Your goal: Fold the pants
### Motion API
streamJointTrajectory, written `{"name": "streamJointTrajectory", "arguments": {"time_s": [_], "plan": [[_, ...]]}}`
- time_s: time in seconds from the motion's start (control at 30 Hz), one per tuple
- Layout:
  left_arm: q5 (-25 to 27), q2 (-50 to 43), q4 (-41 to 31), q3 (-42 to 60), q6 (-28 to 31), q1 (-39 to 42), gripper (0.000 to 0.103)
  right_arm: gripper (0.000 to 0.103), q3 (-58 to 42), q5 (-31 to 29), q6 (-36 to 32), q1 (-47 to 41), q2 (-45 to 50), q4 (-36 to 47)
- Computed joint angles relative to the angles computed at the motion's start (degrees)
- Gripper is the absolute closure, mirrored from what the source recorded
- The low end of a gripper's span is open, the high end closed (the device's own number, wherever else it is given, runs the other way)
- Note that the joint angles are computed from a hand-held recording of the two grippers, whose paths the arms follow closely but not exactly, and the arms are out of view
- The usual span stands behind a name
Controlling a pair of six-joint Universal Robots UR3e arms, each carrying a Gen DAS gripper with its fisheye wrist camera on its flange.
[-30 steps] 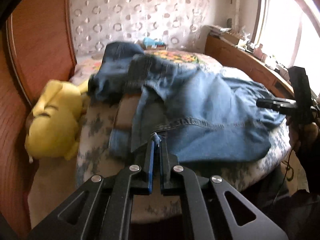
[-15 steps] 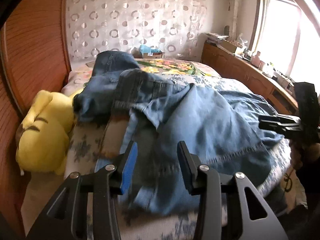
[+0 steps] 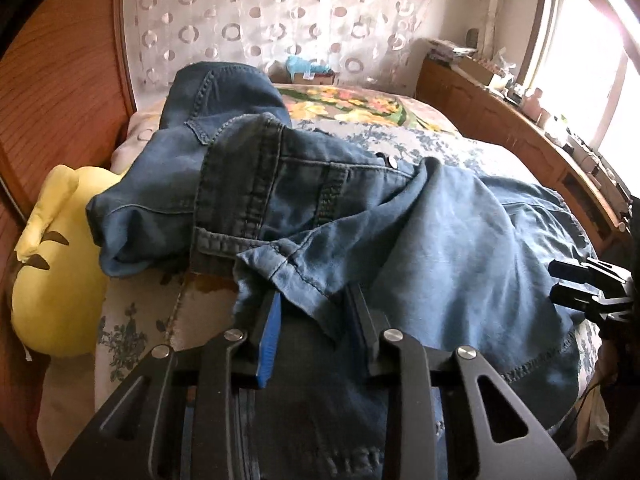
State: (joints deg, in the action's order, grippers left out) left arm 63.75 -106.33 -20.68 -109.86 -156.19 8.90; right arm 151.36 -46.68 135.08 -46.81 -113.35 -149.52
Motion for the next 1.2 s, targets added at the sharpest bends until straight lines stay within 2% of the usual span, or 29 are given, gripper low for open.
{"name": "streamJointTrajectory", "arguments": {"time_s": [0.03, 0.07, 0.27, 0.43, 0.57, 0.73, 0.8, 0.9, 1.13, 1.2], "plan": [[-0.6, 0.3, 0.5, -0.5, 0.2, 0.3, 0.08, 0.05, -0.3, -0.2, 0.7, 0.7, 1.7, -1.7], [-1.6, 0.9, 0.4, -0.7, 1.0, 0.6, 0.101, 0.05, -0.8, -0.4, 1.3, 1.3, 3.1, -2.9], [-4.7, 4.4, -1.3, 2.4, 1.8, 3.6, 0.101, 0.05, -3.1, -1.3, 3.7, 3.0, 10.1, -8.1], [-3.7, 1.1, -4.4, 11.3, 1.9, 3.7, 0.101, 0.05, -4.6, -1.9, 5.6, 4.1, 13.6, -10.8], [-4.6, -2.6, -10.2, 18.9, 1.3, 3.9, 0.1, 0.05, -5.5, -2.3, 6.7, 4.4, 16.0, -12.8], [-4.5, -3.7, -14.7, 20.2, 3.0, 3.6, 0.091, 0.05, -5.8, -3.4, 8.0, 4.8, 16.5, -13.4], [-5.0, -3.1, -16.0, 18.9, 4.5, 3.8, 0.082, 0.05, -6.1, -3.7, 8.5, 5.2, 16.9, -13.8], [-5.6, -1.8, -16.3, 15.5, 6.0, 3.8, 0.075, 0.049, -6.6, -4.4, 9.3, 6.0, 18.2, -14.9], [-5.2, -0.8, -10.2, 8.6, 5.6, 3.1, 0.077, 0.05, -7.2, -5.2, 10.4, 7.6, 19.8, -17.0], [-7.0, 0.5, -9.3, 7.6, 5.9, 3.8, 0.093, 0.05, -7.1, -5.2, 10.1, 7.5, 19.6, -16.9]]}}
